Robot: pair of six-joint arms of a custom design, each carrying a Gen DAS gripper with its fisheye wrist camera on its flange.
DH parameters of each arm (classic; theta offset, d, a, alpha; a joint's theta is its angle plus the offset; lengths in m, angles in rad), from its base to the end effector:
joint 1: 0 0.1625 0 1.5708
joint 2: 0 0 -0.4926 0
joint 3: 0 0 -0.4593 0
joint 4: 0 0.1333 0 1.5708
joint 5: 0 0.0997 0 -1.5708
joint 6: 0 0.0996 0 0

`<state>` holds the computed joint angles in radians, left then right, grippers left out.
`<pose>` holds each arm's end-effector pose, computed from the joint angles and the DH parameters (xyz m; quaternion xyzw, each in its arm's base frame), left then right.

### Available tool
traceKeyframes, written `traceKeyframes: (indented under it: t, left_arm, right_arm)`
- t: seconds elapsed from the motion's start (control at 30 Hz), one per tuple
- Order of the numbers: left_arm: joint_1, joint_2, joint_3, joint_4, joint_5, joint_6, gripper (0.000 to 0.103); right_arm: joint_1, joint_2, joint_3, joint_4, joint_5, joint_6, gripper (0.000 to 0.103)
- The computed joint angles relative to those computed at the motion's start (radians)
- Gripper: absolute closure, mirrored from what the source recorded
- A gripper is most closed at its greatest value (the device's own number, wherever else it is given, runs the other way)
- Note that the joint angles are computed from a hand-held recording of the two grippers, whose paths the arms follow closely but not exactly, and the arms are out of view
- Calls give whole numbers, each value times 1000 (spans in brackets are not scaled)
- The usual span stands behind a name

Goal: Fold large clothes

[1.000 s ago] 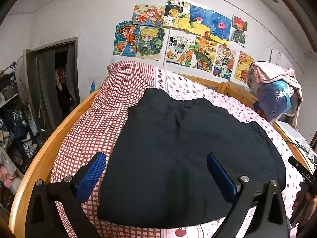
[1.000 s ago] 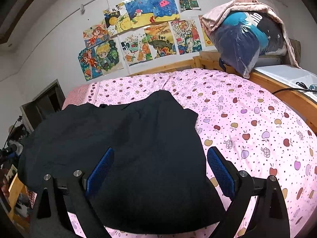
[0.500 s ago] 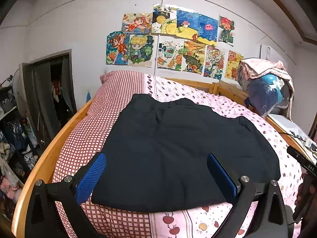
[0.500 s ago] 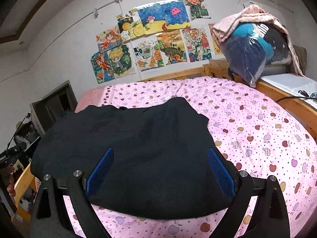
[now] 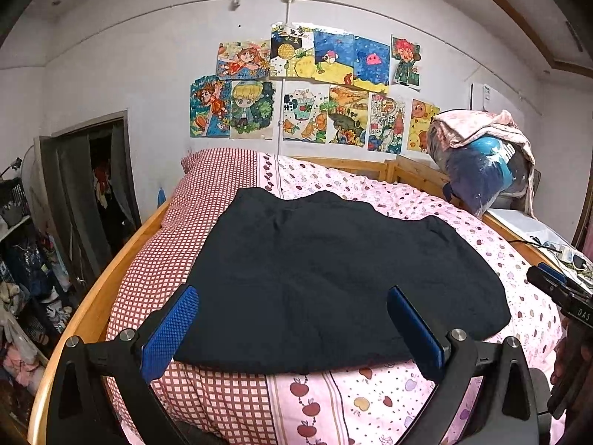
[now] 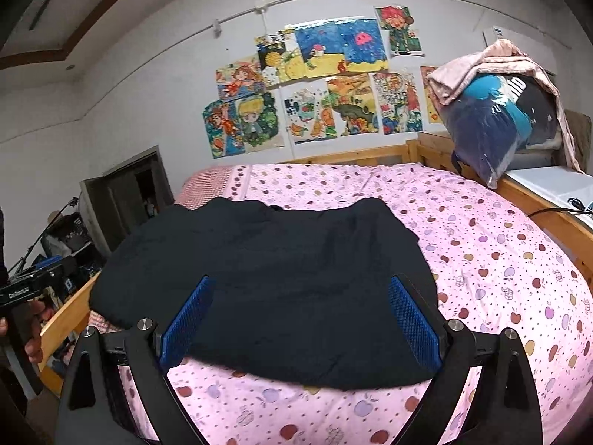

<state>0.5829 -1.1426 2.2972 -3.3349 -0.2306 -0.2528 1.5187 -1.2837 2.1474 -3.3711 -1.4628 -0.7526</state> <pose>-0.2782 -0.4592 0.2289 0.0947 0.7647 -0.5358 0.3453 0.1138 -0.5834 0.3074 0.3286 -0.8286 0.4336 0.1322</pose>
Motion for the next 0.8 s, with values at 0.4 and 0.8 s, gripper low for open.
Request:
traceKeyframes:
  t: [0.4, 0.8]
  left_arm:
    - [-70, -24, 61, 79, 41, -108, 0]
    - [-118, -73, 108, 299, 70, -306, 0]
  right_arm:
    - [12, -65, 91, -6, 39, -66, 10]
    - [17, -111, 159, -27, 62, -107, 10]
